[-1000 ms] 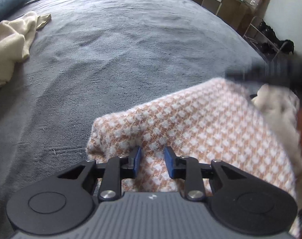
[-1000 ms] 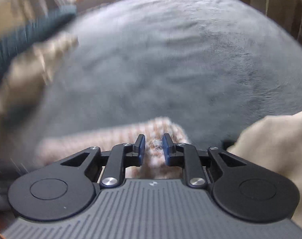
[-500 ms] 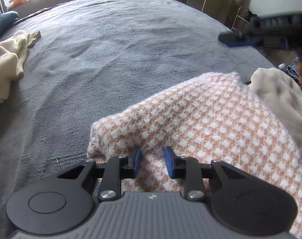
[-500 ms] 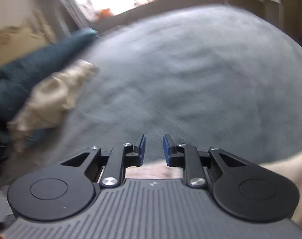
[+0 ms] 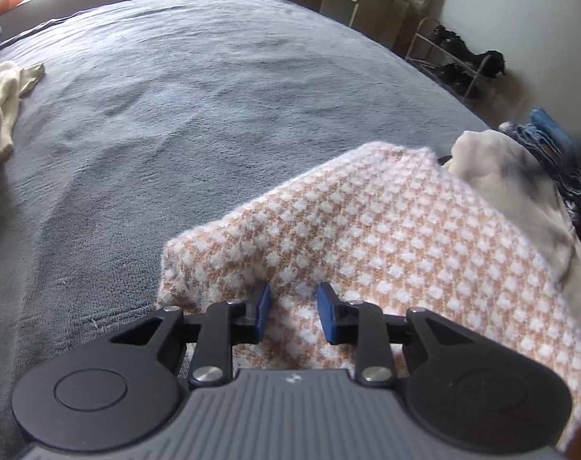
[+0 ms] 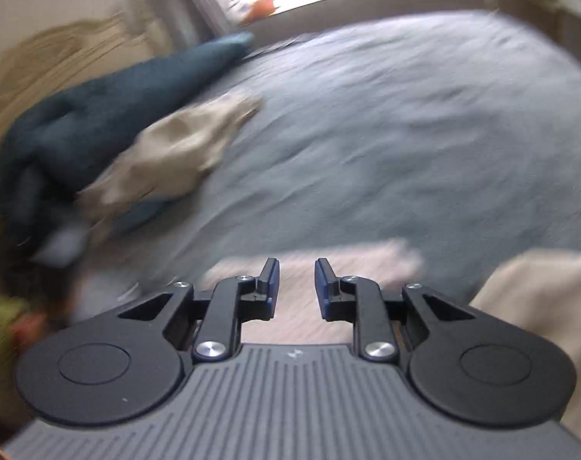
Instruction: Fold clothes
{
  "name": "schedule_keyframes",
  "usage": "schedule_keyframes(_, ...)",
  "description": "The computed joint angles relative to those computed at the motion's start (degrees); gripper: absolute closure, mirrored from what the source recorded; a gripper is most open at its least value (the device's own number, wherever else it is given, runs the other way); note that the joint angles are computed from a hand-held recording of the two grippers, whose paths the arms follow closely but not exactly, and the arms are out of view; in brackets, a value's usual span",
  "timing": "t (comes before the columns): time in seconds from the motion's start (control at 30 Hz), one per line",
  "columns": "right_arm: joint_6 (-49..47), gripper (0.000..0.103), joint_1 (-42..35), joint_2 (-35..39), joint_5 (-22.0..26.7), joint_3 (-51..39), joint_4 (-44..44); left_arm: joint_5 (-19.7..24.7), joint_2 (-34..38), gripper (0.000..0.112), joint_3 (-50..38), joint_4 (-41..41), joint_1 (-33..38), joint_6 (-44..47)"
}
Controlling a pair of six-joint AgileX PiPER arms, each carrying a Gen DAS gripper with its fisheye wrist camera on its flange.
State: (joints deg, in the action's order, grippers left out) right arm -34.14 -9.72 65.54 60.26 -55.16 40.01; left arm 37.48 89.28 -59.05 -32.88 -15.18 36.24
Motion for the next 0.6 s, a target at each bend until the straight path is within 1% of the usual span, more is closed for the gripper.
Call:
schedule_keyframes(0.03, 2.3, 0.086, 1.3, -2.7, 1.7, 0.7, -1.7, 1.2, 0.5, 0.084, -0.3, -2.0, 0.9, 2.0)
schedule_keyframes(0.07, 4.3, 0.086, 4.8, -3.1, 1.1, 3.6, -5.7, 2.5, 1.1, 0.084, -0.7, -3.9, 1.9, 3.8)
schedule_keyframes(0.1, 7.6, 0.086, 8.7, -4.7, -1.8, 6.8, -10.4, 3.9, 1.7, 0.084, -1.0, -5.6, 2.8, 5.5)
schedule_keyframes(0.13, 10.6, 0.086, 12.7, -6.5, -5.9, 10.9, -14.2, 4.5, 1.9, 0.084, -1.4, -5.4, 3.1, 5.6)
schedule_keyframes(0.17, 13.3, 0.086, 16.1, -6.7, -7.6, 13.3, -17.6, 5.9, 1.8, 0.083, -2.3, -4.8, 3.5, 5.3)
schedule_keyframes(0.2, 17.3, 0.086, 17.3, -7.1, -9.4, 13.3, -18.8, 7.4, 1.8, 0.083, -3.3, -4.2, 3.9, 5.1)
schedule_keyframes(0.27, 21.5, 0.087, 17.0, -5.9, -7.7, 10.0, -19.0, 11.5, 0.2, 0.080, -4.7, -3.8, 5.6, 3.2)
schedule_keyframes(0.33, 26.7, 0.085, 18.1, -7.5, -4.6, 6.4, -21.9, 15.0, -3.7, 0.076, -4.2, -5.0, 7.5, 4.4)
schedule_keyframes(0.4, 28.0, 0.083, 16.7, -11.6, -0.1, 3.7, -20.4, 21.1, -7.9, 0.074, -2.5, -8.9, 9.9, 9.1)
schedule_keyframes(0.43, 27.6, 0.083, 15.5, -13.3, 2.4, 2.2, -18.6, 24.0, -9.8, 0.074, -1.3, -10.0, 10.1, 10.9)
schedule_keyframes(0.47, 28.2, 0.083, 16.4, -14.5, 4.4, 1.0, -18.6, 25.9, -11.5, 0.073, 0.4, -9.9, 9.1, 12.5)
schedule_keyframes(0.5, 29.3, 0.083, 17.7, -15.6, 6.1, -0.3, -19.0, 26.5, -13.7, 0.073, 2.5, -9.7, 7.3, 13.6)
schedule_keyframes(0.53, 31.4, 0.083, 21.4, -16.0, 7.3, -0.9, -21.1, 24.9, -16.1, 0.071, 5.2, -8.1, 4.9, 14.9)
schedule_keyframes(0.57, 35.2, 0.084, 26.6, -15.9, 7.7, 0.1, -24.6, 21.9, -18.8, 0.068, 8.3, -6.0, 1.5, 15.2)
schedule_keyframes(0.6, 39.7, 0.086, 32.3, -15.6, 8.2, 1.0, -28.4, 19.9, -19.2, 0.068, 10.1, -4.8, -0.6, 14.5)
